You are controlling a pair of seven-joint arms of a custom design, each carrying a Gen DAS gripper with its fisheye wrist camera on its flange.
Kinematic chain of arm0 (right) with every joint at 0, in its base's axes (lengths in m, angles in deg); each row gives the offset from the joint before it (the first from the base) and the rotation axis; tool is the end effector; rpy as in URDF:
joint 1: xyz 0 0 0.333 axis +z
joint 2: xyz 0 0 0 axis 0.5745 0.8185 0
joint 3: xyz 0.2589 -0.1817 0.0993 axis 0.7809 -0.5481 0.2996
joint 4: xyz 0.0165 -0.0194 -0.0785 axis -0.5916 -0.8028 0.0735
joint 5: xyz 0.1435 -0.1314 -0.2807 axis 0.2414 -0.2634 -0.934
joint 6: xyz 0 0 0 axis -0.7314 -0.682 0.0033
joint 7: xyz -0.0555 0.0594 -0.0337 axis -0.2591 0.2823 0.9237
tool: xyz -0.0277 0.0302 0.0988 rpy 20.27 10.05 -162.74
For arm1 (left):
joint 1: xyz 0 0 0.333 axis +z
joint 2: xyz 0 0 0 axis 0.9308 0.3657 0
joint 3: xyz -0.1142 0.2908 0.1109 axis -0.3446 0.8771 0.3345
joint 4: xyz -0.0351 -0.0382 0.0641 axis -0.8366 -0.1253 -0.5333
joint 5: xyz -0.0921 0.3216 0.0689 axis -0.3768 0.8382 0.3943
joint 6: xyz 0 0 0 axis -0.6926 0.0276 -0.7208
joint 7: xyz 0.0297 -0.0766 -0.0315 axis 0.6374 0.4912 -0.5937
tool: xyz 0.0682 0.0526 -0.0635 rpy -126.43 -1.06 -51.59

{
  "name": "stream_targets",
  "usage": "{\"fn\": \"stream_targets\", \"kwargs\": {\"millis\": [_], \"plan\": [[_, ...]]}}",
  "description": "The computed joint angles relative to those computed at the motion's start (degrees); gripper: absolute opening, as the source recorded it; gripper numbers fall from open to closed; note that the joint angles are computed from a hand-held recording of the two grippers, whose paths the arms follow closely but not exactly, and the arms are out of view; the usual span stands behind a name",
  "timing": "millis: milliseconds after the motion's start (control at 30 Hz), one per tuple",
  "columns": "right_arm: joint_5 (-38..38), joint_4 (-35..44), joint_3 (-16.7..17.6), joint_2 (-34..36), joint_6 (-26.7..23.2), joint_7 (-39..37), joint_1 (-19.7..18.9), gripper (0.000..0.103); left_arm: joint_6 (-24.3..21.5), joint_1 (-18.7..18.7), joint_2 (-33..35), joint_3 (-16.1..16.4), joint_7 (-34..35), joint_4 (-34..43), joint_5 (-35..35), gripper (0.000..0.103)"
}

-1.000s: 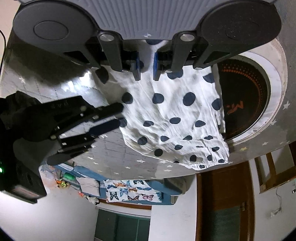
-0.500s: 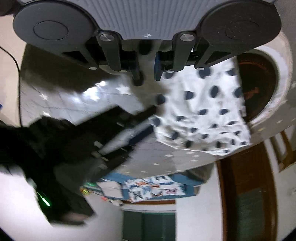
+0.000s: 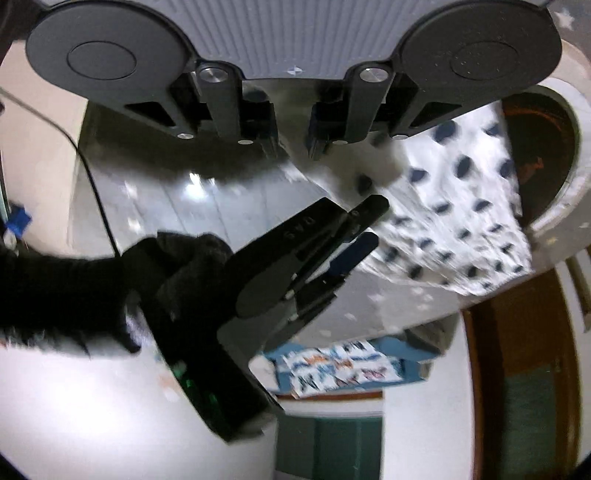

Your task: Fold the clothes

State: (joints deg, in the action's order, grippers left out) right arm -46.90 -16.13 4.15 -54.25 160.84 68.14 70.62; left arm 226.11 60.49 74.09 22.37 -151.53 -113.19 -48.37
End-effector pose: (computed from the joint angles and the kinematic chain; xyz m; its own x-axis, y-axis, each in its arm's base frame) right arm 0.5048 0.3946 0.4883 0.4021 -0.9142 0.0504 -0.6328 -0.3172 -0.7064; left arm 0.5137 -0.1881 0.4850 -0.9193 -0.3898 0.0540 -0.2832 0.5600 -0.7786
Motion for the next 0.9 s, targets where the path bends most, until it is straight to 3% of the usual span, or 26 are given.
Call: {"fn": "stream_targets", "kwargs": {"millis": [133,233,467,500,600,733,767,900], "plan": [[3.7,8.9,-0.1,5.5,-0.5,-2.6,-1.9,0.039,3.6,0.1,3.1,0.0,-6.4,3.9,1.3,0.023],[7.2,19.1,-1.0,12.2,-4.1,-6.1,-2.4,0.041,5.7,0.6,5.8,-0.6,-11.9,6.1,4.4,0.023],[15.8,44.9,-4.1,29.1,-14.1,-9.6,-4.1,0.040,3.6,2.6,7.2,-1.9,-15.4,6.2,8.5,0.023],[17.7,48.4,-6.1,31.4,-15.9,-9.6,-3.6,0.040,3.8,2.7,7.3,-2.1,-15.4,6.1,8.8,0.023],[17.6,51.3,-8.6,33.5,-16.9,-5.7,-3.8,0.040,3.2,3.4,7.2,-2.4,-14.5,5.8,8.2,0.023],[15.6,43.9,-8.8,30.1,-8.0,3.9,-5.6,0.038,2.1,3.8,7.6,-2.5,-14.8,6.4,8.0,0.023],[16.7,44.8,-10.3,30.7,-8.5,3.8,-5.1,0.037,1.9,3.8,7.8,-2.5,-14.9,6.6,8.0,0.023],[18.3,49.4,-8.3,33.7,-11.2,1.9,-7.1,0.031,1.6,4.0,8.1,-2.6,-15.2,7.0,8.1,0.023]]}}
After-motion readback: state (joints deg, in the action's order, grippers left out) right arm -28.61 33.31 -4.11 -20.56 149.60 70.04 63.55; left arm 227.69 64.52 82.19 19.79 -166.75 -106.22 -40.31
